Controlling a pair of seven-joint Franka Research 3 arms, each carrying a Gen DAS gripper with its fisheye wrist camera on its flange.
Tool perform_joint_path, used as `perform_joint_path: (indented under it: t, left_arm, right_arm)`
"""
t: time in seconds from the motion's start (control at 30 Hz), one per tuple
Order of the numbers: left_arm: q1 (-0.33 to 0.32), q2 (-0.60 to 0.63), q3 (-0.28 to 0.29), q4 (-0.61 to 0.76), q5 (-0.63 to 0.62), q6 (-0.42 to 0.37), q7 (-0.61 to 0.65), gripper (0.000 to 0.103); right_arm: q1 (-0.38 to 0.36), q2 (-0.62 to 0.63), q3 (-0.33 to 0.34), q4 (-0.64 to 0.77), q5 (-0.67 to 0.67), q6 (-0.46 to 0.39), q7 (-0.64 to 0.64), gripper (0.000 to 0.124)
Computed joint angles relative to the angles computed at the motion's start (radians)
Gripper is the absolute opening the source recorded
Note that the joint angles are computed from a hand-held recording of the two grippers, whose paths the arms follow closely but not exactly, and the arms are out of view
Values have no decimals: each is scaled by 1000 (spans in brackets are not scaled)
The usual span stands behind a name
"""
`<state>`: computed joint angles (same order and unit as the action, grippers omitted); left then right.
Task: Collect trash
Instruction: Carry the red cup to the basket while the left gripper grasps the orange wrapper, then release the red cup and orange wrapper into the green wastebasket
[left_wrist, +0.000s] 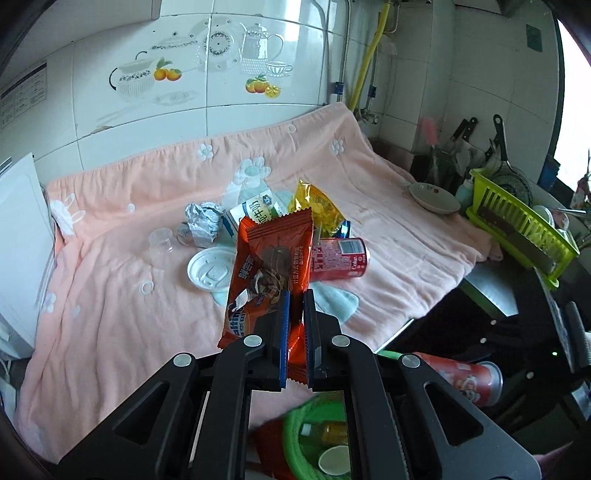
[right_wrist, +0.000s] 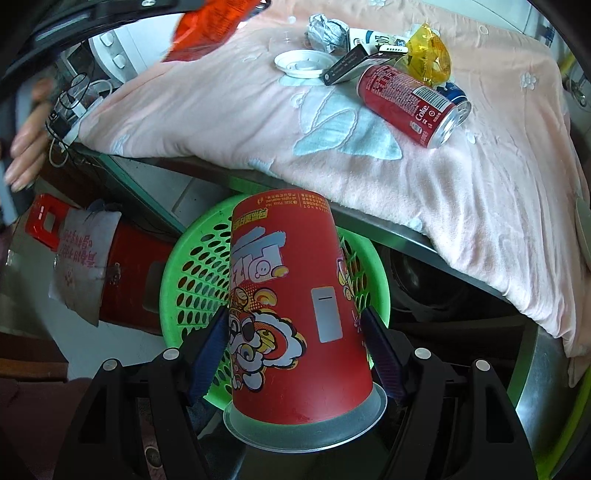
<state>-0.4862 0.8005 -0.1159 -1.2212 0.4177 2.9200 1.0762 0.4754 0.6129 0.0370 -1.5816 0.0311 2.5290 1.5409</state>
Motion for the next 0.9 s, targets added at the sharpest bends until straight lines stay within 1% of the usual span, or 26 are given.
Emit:
perform_joint_path:
  t: [0.1,0.17,0.27,0.33,0.37,0.4,0.47,0.5,0.57,0.63,0.7,0.83,0.9]
  left_arm:
    - [-48,-87,58,-142,33,68,-99,6]
    - [-77,-128,87,-206,62,93,-156,6]
    - [-116,-171,124,-277,110,119,-231,6]
    - [-127,-191,126,-311,134,129,-264,6]
    - [-145,-199,143,-322,153,126,-288,6]
    - [-151,-206,146,-334,167,128,-307,6]
    - [-142,-215,127,-353,179,139,-323,6]
    - [-147,-217,129,-357,187,140,-336,6]
    - [-136,-218,106,-363,187,143,-344,6]
    - [-142,-216,104,-362,192,145,-358,6]
    - [-142,-213,93,-362,192,152,-363,6]
    - [-142,-205,67,-357,182,147,-357,6]
    - [-144,-202,57,-359,175,142,-354,6]
  right_arm:
    - [-4,9,4,0,8,9,-4,70]
    - [-7,8,6,-10,20,27,-2,70]
    - [0,-7,-6,-38,13,58,19,71]
    - [-4,-25,-2,-64,17,76,16,72]
    - [-2,-37,-5,-80,12,88,18,72]
    - [2,-47,-9,-94,8,102,23,73]
    - [2,-76,-10,-133,6,135,30,77]
    - [4,-93,-13,-155,3,152,37,77]
    - [8,-119,-19,-187,-7,174,51,77]
    - [18,-150,-31,-229,-27,202,72,78]
    - [34,-185,-50,-277,-60,235,108,82]
    - [61,-240,-81,-354,-132,284,189,84]
    - [89,-264,-112,-392,-196,309,254,87]
